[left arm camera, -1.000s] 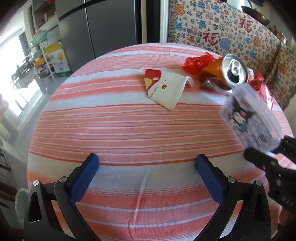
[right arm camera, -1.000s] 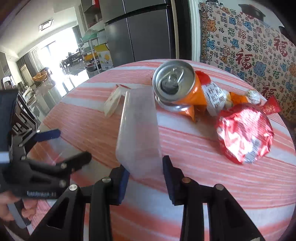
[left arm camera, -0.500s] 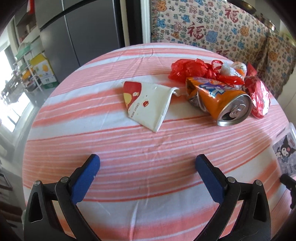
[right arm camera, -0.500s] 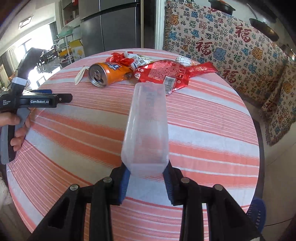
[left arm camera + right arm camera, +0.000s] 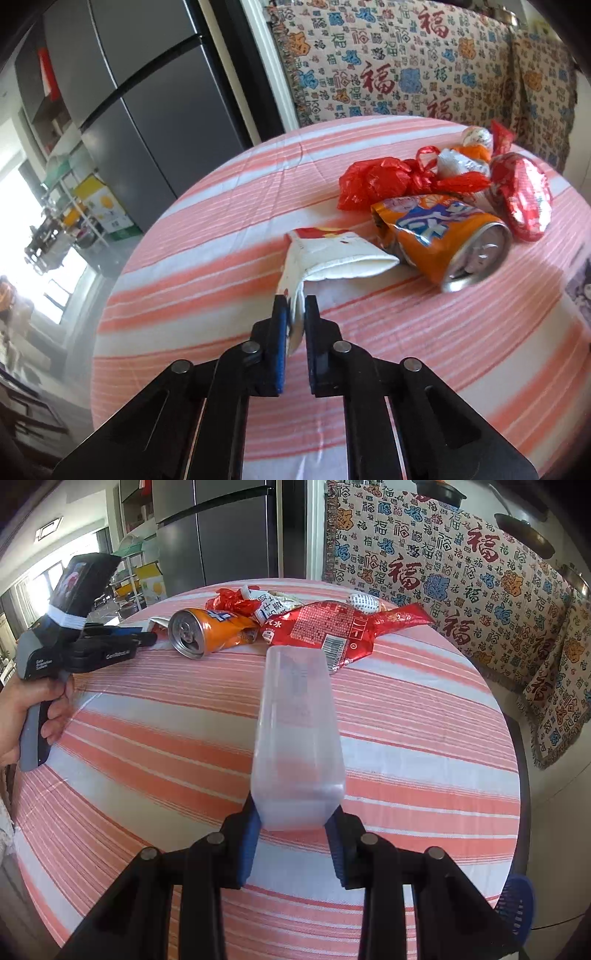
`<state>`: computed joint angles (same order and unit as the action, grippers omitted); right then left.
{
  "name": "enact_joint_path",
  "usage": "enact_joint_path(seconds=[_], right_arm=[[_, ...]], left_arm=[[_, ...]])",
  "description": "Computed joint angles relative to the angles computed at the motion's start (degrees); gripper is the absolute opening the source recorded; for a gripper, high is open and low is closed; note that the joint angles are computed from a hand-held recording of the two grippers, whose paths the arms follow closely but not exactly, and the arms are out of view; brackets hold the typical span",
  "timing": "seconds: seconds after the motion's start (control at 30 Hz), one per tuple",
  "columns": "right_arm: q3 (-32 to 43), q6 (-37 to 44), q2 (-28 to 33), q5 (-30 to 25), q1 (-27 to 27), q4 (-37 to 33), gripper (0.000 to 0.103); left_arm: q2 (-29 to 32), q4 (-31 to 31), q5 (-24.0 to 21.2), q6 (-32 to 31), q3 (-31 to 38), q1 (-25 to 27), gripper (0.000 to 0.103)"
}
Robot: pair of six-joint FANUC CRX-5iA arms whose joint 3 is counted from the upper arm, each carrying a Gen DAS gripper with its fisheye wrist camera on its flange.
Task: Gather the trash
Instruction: 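Grasp the clear plastic box with the right tool while the left tool grasps the white paper cup, then carry the plastic box and paper cup over the blue wastebasket with both tools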
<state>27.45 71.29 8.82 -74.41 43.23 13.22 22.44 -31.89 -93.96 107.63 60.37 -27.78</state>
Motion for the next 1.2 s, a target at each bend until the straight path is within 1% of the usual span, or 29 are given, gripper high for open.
enact_joint_path(seconds=[0.13,0.27,0.33,0.4,0.47,0.53,0.7,0.87,0.9,0.93,0.97,1.07,1.2], right_arm=[[0.8,0.07,-0.04,-1.01,-0.7,-1.61,0.034],[-0.06,0.12,-0.64,-0.82,-0.69,-1.39,0.034],[-0.18,-0.14,-0.88,-0.8,-0.84,-1.77,0.034],[0.09,-0.44,-0.87,-0.92,-1.11,-2.1,0.039],[0.08,-0.98,-1.1,-0.38,-1.36,-2.12,0.053],[-0.07,-1.9,-1.41,0.54,-1.47,-1.49,0.057],[1.59,-2.41,-1.29,1.35,-2.55,-3.04,0.058],[3.98,-0.62,-0.08,0.89,-2.4,-4.45,0.057],[4.77,-0.63,0.56,0.14,-2.15,-4.0,0.057],[5.42,-1.16,1.17,-0.7,-1.85,-3.18,0.048],[6.34,-1.44,1.83,-1.88,-1.78,-2.76,0.033],[7.94,-1.93,2.51,-3.11,-2.01,-2.85,0.032],[7.25,-1.81,1.17,-2.08,-2.37,-2.85,0.032]], left_arm=[[-7.66,8.85,4.55,6.8,-10.28,1.74,0.005],[-11.89,10.74,7.55,10.31,-16.32,0.39,0.006],[-12.51,11.08,8.54,11.34,-17.52,0.31,0.007],[-13.06,10.97,9.53,12.27,-18.52,0.34,0.007],[-12.85,10.71,10.01,12.86,-18.32,0.34,0.007],[-12.88,10.16,10.06,13.12,-18.45,-0.09,0.007],[-12.17,7.45,8.17,13.23,-17.35,-2.07,0.006],[-12.26,7.74,8.53,13.42,-17.42,-2.08,0.006],[-12.4,7.94,8.75,13.63,-17.56,-2.09,0.006],[-12.59,8.4,9.23,13.89,-17.81,-2.03,0.006],[-12.7,8.71,9.52,14.03,-17.87,-2.01,0.005],[-12.71,9.76,10.46,14.52,-17.47,-2.44,0.005],[-11.42,10.62,11.64,14.35,-15.41,-4.0,0.005]])
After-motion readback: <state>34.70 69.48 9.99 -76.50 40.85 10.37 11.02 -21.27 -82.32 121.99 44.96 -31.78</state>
